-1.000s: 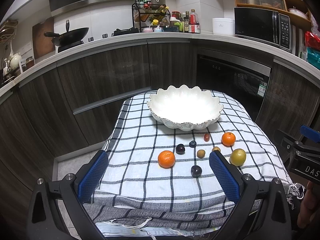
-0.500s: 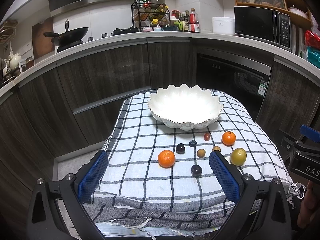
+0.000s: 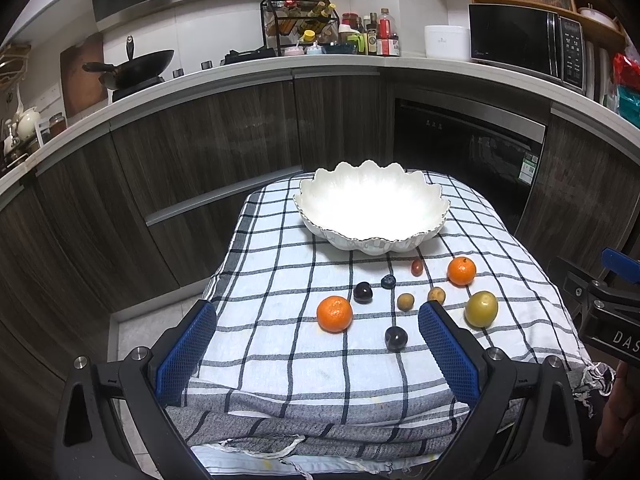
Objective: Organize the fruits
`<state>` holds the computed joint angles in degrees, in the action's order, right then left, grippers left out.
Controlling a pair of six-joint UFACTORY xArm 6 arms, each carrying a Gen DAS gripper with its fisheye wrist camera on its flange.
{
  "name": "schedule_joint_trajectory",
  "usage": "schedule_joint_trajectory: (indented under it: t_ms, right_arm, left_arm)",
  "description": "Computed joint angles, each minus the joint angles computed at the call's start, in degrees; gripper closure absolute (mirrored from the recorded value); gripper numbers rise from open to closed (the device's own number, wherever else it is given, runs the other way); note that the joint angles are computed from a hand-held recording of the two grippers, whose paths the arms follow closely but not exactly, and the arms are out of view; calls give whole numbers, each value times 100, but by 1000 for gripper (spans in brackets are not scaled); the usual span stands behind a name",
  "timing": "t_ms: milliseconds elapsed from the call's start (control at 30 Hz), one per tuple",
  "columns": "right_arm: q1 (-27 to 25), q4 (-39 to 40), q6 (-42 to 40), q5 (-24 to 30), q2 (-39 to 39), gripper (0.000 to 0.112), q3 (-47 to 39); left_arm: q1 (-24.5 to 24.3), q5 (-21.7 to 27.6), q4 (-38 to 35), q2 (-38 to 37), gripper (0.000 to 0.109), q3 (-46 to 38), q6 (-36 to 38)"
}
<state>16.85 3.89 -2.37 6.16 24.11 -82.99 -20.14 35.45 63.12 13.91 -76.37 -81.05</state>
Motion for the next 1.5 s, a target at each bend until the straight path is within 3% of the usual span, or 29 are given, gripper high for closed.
schedule_joint_trajectory:
  t_ms: [700,1500]
  right_arm:
    - [-52,-133,51,570,672,10,-898]
    - [-75,483,-666,1547,1774,24,-2296]
  left_arm:
    - [109,0,-695,780,6,-845,1075]
    - [134,-176,-2151,2147,24,-2175,2747]
